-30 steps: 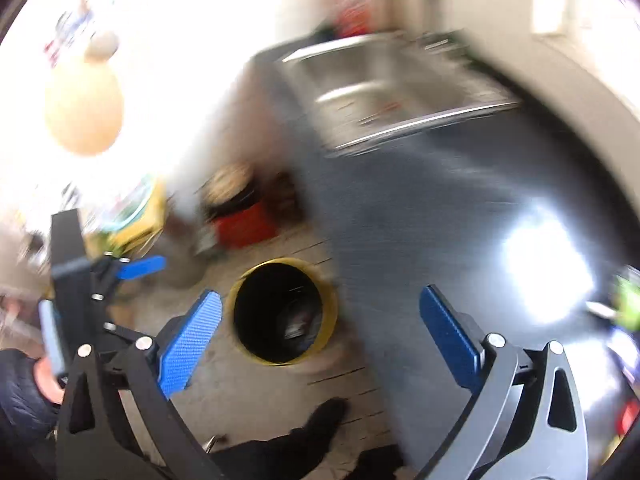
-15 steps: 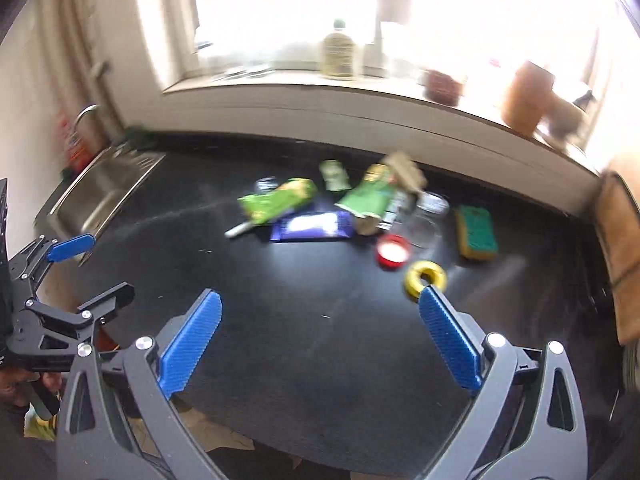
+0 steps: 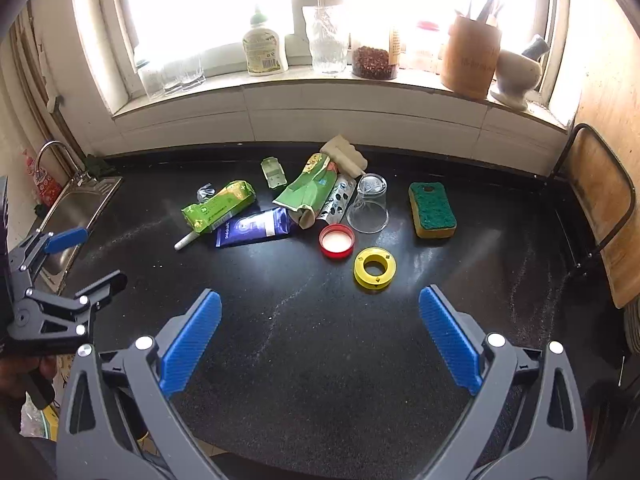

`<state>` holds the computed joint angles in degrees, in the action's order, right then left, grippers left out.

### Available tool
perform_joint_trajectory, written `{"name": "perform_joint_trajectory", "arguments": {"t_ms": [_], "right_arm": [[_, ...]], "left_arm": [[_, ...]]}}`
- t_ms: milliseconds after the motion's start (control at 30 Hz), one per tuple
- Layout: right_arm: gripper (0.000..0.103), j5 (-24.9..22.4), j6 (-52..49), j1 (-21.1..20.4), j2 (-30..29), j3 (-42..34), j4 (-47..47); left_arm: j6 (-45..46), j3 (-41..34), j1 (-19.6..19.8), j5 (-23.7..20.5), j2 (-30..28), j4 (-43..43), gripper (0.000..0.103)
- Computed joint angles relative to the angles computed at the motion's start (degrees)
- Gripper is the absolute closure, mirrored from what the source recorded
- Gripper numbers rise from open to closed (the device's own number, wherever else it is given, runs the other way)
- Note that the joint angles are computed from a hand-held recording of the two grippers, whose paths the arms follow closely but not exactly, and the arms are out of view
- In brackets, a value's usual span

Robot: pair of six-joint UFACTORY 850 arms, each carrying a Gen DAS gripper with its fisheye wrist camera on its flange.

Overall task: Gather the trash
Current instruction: 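Move both open tools back over the worktop, then grasp the green juice carton with the left tool while the right tool grasps the yellow tape ring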

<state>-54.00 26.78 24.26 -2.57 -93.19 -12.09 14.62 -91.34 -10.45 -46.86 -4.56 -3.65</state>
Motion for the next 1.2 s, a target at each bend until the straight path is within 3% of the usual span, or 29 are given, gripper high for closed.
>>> {"name": "perform_joint_trajectory", "arguments": {"t_ms": [133, 367, 600, 800, 1033, 1067, 1100, 1133, 1167, 1200], "right_arm": [[0.007, 0.4, -2.3, -2.5, -2.4, -0.9, 2.4], [0.007, 1.0, -6.8, -6.6, -8.5, -2.1, 6.8], [0.007, 0.9, -10.8, -10.4, -14.8, -2.9, 11.1], [0.009, 0.8, -12.8, -12.1, -18.6, -4.1, 12.9], [0.022, 0.7, -14.5, -12.4, -19.9, -3.6, 12.3], [0.032, 1.2, -14.4, -12.1, -19.8, -3.4, 11.3], [0.039, 1.9, -14.3, -11.8, -19.6, -3.1, 10.5], [0.048, 2.1, -14.3, -11.6, -19.6, -3.1, 9.8], [0.048, 2.1, -14.9, -11.7, -19.6, -3.1, 10.7], [0.048, 2.0, -15.2, -11.9, -19.6, -3.2, 11.3]], "left_arm": [[4.2, -4.2, 0.8, 2.1, -5.1, -3.7, 0.007], [5.9, -15.0, 0.2, 3.4, -17.4, -2.0, 0.007], [9.1, -26.8, -0.7, 0.9, -30.2, -0.9, 0.007], [8.9, -35.3, -1.0, -4.7, -38.7, 1.1, 0.007], [8.1, -40.1, 0.0, -8.1, -42.9, -1.2, 0.007], [8.1, -40.6, 0.1, -8.4, -43.2, -1.4, 0.008], [8.1, -40.5, 0.1, -8.4, -43.2, -1.8, 0.015], [8.8, -40.7, 0.3, -8.8, -43.2, -3.1, 0.028], [8.6, -41.5, 0.3, -9.7, -43.5, -3.4, 0.035], [8.0, -42.7, 0.3, -10.9, -44.0, -3.4, 0.051]]}}
